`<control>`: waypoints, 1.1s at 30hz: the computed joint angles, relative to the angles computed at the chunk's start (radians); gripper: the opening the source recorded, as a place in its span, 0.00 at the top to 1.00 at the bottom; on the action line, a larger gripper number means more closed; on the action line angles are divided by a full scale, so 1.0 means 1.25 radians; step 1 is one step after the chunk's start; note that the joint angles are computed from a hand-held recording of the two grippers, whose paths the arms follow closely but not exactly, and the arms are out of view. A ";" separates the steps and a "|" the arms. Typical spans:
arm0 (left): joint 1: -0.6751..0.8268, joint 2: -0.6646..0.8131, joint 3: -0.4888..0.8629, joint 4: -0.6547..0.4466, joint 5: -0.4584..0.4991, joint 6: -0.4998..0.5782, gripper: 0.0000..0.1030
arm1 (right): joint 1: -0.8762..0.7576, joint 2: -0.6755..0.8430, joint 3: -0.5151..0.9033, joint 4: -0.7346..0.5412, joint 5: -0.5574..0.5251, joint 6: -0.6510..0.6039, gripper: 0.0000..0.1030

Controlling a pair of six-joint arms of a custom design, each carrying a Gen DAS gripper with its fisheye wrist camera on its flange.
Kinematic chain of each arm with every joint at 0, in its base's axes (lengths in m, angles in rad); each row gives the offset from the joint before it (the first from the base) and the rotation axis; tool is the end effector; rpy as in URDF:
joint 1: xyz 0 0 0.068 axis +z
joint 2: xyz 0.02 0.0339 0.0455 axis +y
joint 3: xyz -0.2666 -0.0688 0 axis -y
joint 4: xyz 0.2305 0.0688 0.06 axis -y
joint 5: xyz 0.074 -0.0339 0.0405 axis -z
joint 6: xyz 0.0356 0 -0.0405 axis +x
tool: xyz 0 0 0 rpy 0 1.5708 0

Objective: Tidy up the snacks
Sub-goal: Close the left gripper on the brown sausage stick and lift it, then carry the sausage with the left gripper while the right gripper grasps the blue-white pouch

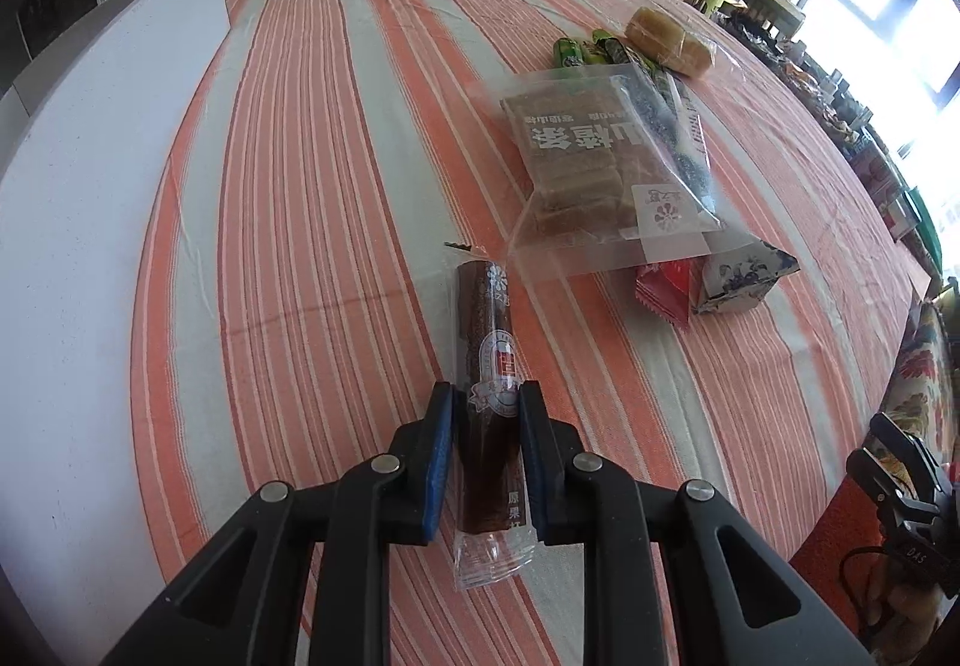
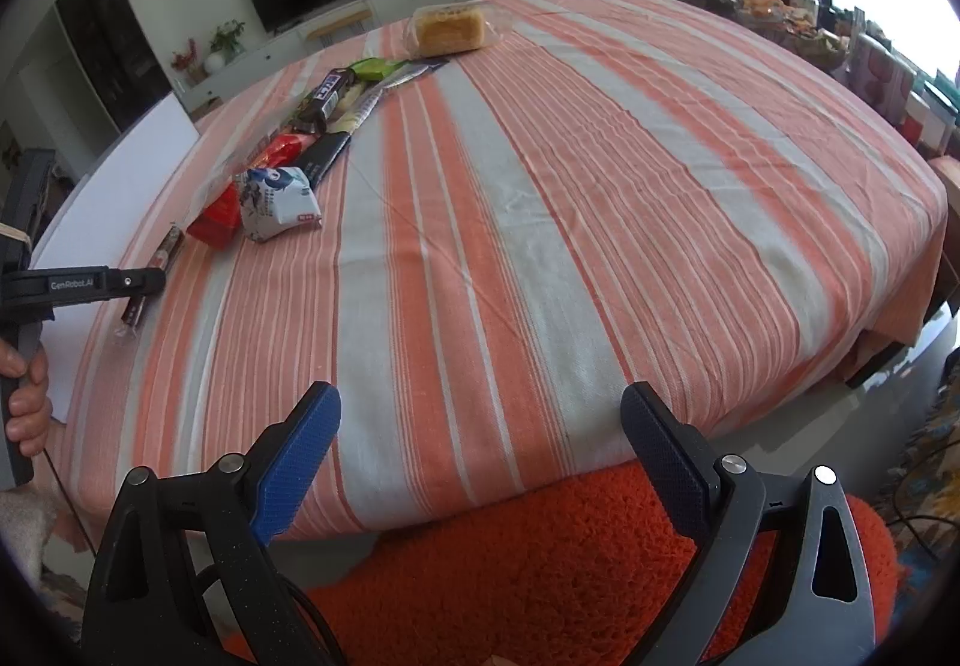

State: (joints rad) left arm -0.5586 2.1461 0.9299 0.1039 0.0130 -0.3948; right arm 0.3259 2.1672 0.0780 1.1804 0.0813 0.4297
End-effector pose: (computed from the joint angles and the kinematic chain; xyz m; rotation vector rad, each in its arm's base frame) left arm 0.2964 -0.1858 0.0436 0.2269 2.7142 -0.3074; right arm 0.1667 0.0533 0.0178 0.1638 2.4834 0.2214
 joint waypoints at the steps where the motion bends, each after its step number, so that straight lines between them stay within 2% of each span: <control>1: 0.003 -0.001 -0.006 0.009 -0.001 -0.001 0.74 | 0.002 0.001 0.000 -0.001 0.004 -0.001 0.06; 3: 0.004 -0.002 -0.013 0.020 -0.016 0.007 0.58 | 0.008 0.000 0.003 -0.007 0.012 -0.003 0.06; 4: 0.001 -0.002 -0.010 0.018 -0.036 0.006 0.38 | 0.010 -0.001 0.004 -0.011 0.015 -0.005 0.06; 5: -0.002 0.000 -0.010 0.021 -0.049 0.007 0.27 | 0.012 -0.003 0.006 -0.018 0.018 -0.006 0.06; 7: -0.016 0.010 0.002 0.015 -0.064 0.023 0.27 | 0.011 -0.024 0.015 -0.057 0.016 -0.014 0.06; 9: -0.039 0.025 0.016 -0.007 -0.094 0.047 0.30 | -0.022 -0.087 0.042 -0.171 -0.027 -0.052 0.06; 10: -0.058 0.024 0.003 0.005 -0.136 0.056 0.39 | -0.045 -0.128 0.057 -0.227 -0.063 -0.067 0.07; 11: -0.065 0.017 -0.021 0.042 -0.136 0.065 0.53 | -0.063 -0.161 0.061 -0.243 -0.087 -0.081 0.07; 12: -0.068 0.007 -0.044 0.068 -0.133 0.063 0.59 | -0.064 -0.199 0.066 -0.259 -0.090 -0.094 0.07; 13: -0.069 0.000 -0.060 0.086 -0.129 0.054 0.74 | -0.046 -0.240 0.087 -0.294 -0.074 -0.114 0.07; 14: -0.068 -0.004 -0.071 0.096 -0.130 0.042 0.81 | -0.030 -0.263 0.121 -0.332 -0.068 -0.144 0.07; 16: -0.053 -0.017 -0.110 0.147 -0.095 0.002 0.82 | -0.014 -0.244 0.232 -0.423 -0.106 -0.212 0.07; 19: -0.028 -0.042 -0.186 0.238 -0.039 -0.069 0.82 | 0.004 -0.121 0.437 -0.553 -0.161 -0.260 0.10; 23: -0.025 -0.095 -0.298 0.339 -0.011 -0.117 0.82 | 0.035 0.006 0.596 -0.606 -0.160 -0.248 0.11; 24: -0.026 -0.107 -0.315 0.345 -0.009 -0.115 0.82 | 0.034 0.026 0.611 -0.596 -0.180 -0.234 0.17; 25: -0.029 -0.122 -0.331 0.349 -0.009 -0.114 0.82 | 0.031 0.041 0.628 -0.605 -0.206 -0.229 0.53; 26: -0.034 -0.140 -0.351 0.356 -0.011 -0.117 0.82 | 0.029 0.050 0.650 -0.641 -0.211 -0.223 0.72; 30: -0.043 -0.233 -0.432 0.390 0.002 -0.136 0.82 | 0.012 -0.014 0.599 -0.654 -0.225 -0.206 0.77; 31: -0.045 -0.263 -0.447 0.388 0.005 -0.140 0.82 | 0.002 -0.044 0.581 -0.662 -0.242 -0.198 0.94; 33: -0.048 -0.312 -0.465 0.379 0.011 -0.141 0.82 | -0.007 -0.100 0.554 -0.687 -0.245 -0.192 0.95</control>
